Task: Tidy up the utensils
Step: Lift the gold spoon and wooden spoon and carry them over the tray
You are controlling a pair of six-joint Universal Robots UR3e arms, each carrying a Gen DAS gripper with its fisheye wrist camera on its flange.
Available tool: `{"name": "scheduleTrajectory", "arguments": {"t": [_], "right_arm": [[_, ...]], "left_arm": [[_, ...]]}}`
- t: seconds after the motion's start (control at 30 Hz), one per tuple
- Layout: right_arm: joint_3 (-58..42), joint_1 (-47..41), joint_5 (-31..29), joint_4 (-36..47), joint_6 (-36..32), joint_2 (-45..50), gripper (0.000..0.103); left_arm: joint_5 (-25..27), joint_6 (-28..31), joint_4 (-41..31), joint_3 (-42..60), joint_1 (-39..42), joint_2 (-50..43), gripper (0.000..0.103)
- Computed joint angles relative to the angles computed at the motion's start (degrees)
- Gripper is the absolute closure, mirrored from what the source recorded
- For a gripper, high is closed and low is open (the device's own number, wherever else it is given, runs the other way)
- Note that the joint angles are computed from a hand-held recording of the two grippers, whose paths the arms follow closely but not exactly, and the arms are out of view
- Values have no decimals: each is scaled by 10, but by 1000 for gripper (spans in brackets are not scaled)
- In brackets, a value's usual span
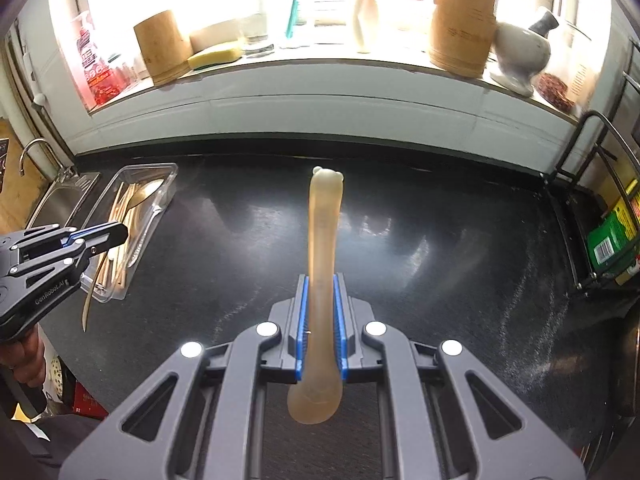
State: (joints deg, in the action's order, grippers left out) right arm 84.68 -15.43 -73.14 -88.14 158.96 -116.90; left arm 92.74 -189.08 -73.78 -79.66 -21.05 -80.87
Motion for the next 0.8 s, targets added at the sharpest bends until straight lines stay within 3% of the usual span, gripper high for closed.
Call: {"name": "scheduleTrajectory", "arguments": {"t": [0.17, 0.37, 0.47, 0.6, 0.7, 0.8], "right_arm": [[-44, 132, -52, -60, 80, 80, 91], [-150, 287, -107, -101, 166, 212, 91], [-230, 356, -124, -102, 199, 289, 91], [-362, 431, -137, -85, 236, 400, 91], [-491, 469, -127, -43, 263, 495, 91], [-671, 492, -104, 24, 294, 615, 91]], "left_arm": [[-21, 25, -13, -39, 66, 58, 99], [-81, 101, -62, -87, 212, 154, 99], [-129, 170, -111, -104, 324, 209, 99], [-207, 308, -216, -107, 522, 277, 99], [-257, 411, -289, -100, 649, 303, 99], [-280, 470, -323, -101, 723, 304, 99]]}}
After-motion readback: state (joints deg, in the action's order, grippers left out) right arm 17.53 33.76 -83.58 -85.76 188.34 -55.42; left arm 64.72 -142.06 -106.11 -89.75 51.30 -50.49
